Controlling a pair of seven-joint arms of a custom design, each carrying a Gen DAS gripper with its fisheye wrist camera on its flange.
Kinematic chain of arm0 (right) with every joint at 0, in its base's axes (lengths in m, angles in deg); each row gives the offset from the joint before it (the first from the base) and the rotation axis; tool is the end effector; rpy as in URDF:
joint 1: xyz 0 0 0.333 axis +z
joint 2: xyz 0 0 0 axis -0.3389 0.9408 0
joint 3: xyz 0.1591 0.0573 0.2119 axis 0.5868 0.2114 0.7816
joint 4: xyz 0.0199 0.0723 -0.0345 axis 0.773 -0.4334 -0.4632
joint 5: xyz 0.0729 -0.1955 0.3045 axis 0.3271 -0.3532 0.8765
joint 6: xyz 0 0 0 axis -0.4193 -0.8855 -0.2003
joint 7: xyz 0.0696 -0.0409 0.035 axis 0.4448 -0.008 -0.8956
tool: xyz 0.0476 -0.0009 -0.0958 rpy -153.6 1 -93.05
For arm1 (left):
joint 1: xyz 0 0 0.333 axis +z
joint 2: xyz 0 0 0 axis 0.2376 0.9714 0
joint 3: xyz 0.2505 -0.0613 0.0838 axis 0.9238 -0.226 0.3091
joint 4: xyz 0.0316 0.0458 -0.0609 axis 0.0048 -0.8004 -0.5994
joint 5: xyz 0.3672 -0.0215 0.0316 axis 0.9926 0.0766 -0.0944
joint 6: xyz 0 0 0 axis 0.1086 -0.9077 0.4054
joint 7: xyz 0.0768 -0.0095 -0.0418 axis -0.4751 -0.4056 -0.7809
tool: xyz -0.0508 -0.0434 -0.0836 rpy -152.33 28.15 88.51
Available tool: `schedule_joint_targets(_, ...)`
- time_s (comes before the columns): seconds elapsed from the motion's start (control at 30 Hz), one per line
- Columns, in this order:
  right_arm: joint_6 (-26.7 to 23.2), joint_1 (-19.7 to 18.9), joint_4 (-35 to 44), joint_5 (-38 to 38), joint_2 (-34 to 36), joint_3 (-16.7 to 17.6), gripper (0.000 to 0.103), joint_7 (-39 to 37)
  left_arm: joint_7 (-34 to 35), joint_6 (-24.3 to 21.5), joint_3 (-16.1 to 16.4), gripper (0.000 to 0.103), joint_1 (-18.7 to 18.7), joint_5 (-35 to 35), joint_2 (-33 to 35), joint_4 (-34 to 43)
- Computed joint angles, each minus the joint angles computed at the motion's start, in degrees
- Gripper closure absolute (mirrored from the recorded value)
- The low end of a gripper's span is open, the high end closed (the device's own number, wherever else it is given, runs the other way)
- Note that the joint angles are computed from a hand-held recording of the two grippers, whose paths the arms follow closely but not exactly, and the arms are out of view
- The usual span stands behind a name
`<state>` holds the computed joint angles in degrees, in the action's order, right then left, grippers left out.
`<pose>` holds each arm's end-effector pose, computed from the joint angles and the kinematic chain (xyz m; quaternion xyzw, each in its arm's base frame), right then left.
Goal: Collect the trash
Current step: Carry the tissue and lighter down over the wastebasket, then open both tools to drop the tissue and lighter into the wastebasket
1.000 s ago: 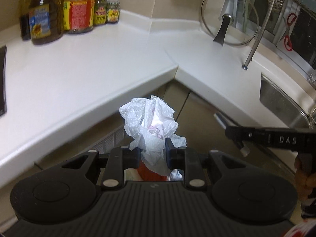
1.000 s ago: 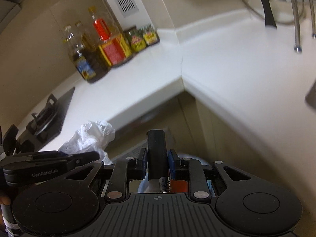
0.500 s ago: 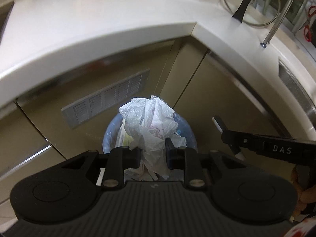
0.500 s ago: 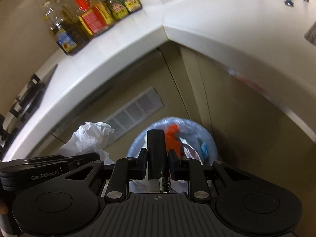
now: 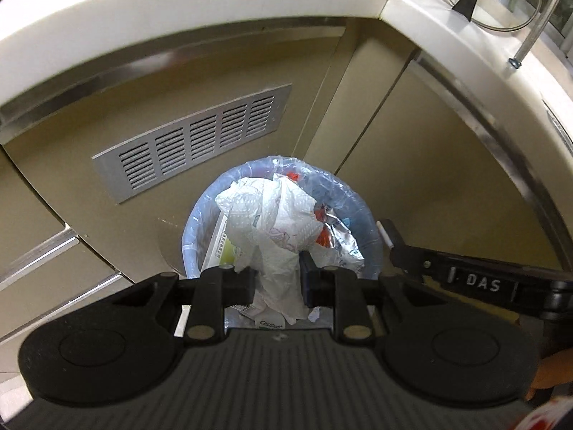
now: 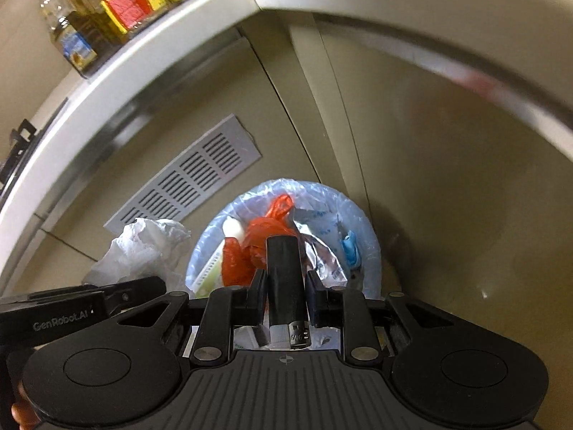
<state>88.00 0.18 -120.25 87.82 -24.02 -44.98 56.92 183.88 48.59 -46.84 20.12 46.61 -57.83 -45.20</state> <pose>0.6020 0.2508 0.5806 -0.5826 0.7343 -0.0484 0.3450 0.6278 -0.0196 0.6079 -0.6196 0.7434 -0.2408 0.0738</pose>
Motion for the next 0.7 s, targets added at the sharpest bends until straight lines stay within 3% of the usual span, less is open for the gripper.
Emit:
schedule_joint_targets(0.4, 2.23, 0.88, 1.9, -0.29, 4.8, -0.73, 0.08, 3.96, -2.17, 1.51, -0.44, 0.082, -0.6, 1.71, 2.47, 0.11)
schedule_joint_targets(0.57, 4.31, -0.43, 2.26, 4.59, 6.75, 0.48, 0.08, 3.33, -2.05, 1.74, -0.64, 0.082, -0.5, 1.85, 3.08, 0.24)
schedule_joint_targets(0.67, 3.68, -0.68, 3.38, 6.02, 7.8, 0.66, 0.076, 2.14, -2.0, 1.65, -0.75, 0.082, -0.5, 1.81, 3.2, 0.17)
schedule_joint_targets(0.7, 3.82, -0.64, 3.37, 6.23, 7.86, 0.61, 0.068, 1.96, -1.97, 1.54, -0.78, 0.082, -0.49, 1.79, 3.27, 0.19)
